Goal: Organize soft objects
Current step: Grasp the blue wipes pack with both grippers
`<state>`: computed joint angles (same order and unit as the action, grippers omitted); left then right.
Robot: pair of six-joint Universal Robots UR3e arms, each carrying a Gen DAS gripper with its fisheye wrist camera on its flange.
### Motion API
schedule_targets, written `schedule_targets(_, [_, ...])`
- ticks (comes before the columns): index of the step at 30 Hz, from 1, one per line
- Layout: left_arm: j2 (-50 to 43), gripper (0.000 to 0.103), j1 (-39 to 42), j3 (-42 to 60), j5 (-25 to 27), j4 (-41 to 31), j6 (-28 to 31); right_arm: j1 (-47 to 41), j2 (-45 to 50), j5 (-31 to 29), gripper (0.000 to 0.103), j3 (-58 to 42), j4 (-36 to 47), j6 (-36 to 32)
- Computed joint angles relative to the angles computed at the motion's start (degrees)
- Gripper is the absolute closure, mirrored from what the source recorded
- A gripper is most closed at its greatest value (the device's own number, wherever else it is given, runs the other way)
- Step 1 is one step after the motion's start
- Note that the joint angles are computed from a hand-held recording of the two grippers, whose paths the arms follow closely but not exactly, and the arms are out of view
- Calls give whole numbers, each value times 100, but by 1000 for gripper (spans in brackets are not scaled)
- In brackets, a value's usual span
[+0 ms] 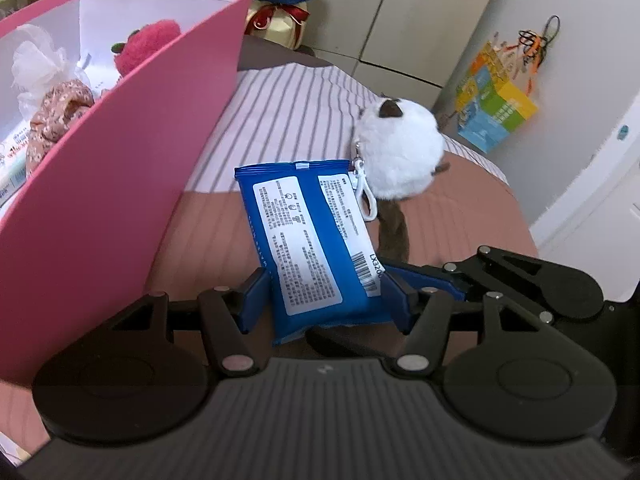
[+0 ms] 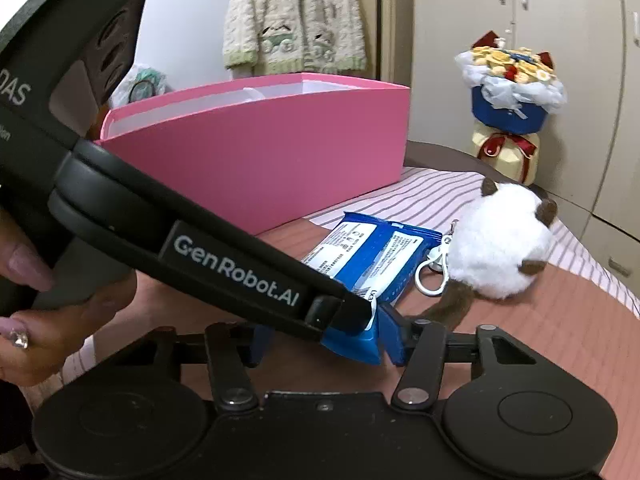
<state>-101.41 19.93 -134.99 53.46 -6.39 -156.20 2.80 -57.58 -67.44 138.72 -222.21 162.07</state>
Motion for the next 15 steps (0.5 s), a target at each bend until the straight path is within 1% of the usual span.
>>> schedule_targets(1, [83, 43, 50, -6, -57, -186, 141, 36, -10, -61, 50, 94, -127, 124])
schedule_targets(3, [309, 43, 195, 61, -212, -877, 611, 97, -34, -179, 54, 305, -377, 364])
schedule_targets(5, [564, 43, 270, 135, -240, -1552, 1119, 112, -91, -200, 54, 553, -584, 565])
schedule_targets(7, [736, 43, 312, 100, -240, -1832, 1358, 167, -119, -276, 54, 789, -781, 564])
schedule_targets(8, [765, 43, 323, 46, -251, -1781, 1366, 204, -124, -337, 53, 875, -855, 543])
schedule_targets(10, [694, 43, 281, -139, -225, -1258, 1208, 205, -151, -388, 52, 972, -883, 543])
schedule_targets(12, [551, 43, 169, -272, -140, -622, 1021, 219, -174, -466, 42, 967, -790, 557])
schedule_targets(13, [460, 42, 104, -337, -97, -251, 956, 296, -157, -637, 33, 889, -748, 584])
schedule_targets(14, [394, 42, 56, -386, -35, 58, 879, 379, -140, -804, 28, 835, -732, 590])
schedule_targets(15, [338, 42, 20, -413, 23, 303, 811, 426, -132, -921, 27, 786, -693, 559])
